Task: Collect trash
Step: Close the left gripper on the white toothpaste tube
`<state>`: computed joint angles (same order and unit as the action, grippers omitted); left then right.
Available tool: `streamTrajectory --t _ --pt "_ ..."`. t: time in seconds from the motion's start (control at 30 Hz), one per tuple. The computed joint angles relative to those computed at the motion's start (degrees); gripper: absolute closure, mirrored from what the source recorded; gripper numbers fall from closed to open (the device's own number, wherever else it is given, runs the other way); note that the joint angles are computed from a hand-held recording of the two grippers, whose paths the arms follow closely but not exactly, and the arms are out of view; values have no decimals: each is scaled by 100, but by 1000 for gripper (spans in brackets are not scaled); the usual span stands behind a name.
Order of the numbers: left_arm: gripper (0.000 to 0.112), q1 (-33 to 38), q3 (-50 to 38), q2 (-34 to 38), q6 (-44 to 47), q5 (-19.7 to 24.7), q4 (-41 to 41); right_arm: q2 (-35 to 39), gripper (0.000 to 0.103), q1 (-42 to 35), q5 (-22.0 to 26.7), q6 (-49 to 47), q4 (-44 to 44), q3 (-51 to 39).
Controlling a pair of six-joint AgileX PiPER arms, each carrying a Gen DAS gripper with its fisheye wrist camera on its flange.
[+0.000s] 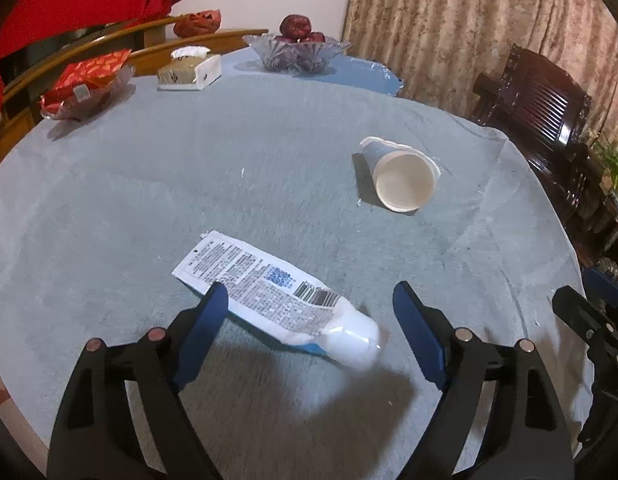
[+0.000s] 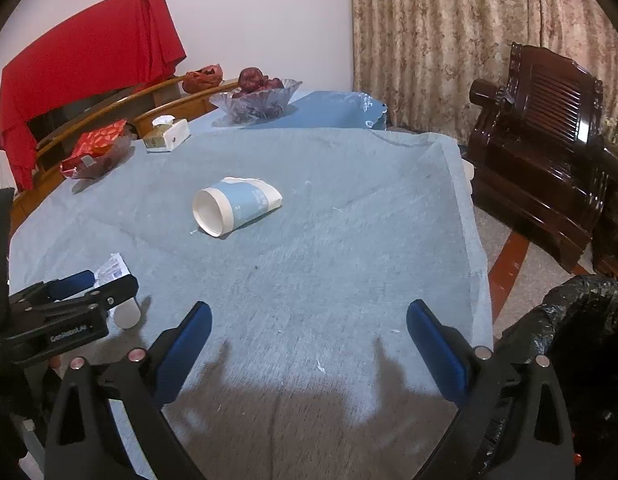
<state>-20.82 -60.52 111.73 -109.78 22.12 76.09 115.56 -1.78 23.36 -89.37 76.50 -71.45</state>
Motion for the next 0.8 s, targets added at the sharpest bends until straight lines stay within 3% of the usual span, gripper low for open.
streamTrajectory --t 0.2,0.3,0.37,0.47,0.63,0.73,0.8 --pt "35 152 -47 92 54 -252 -218 37 7 7 -2 62 -58 -43" --pt "50 163 27 56 -438 -336 274 41 7 7 3 77 -70 -50" --pt "69 217 62 40 -766 -494 666 49 7 20 1 104 -86 -64" --pt "90 304 -5 63 -773 -739 832 55 7 24 0 116 -87 -73" --pt "87 270 -8 -19 -596 -830 529 55 7 41 -18 124 -82 -71" --pt "64 113 86 -150 -762 -643 597 52 7 53 -7 241 -157 -83" --pt "57 -74 163 -252 -883 -380 644 47 7 61 -9 252 -166 -87"
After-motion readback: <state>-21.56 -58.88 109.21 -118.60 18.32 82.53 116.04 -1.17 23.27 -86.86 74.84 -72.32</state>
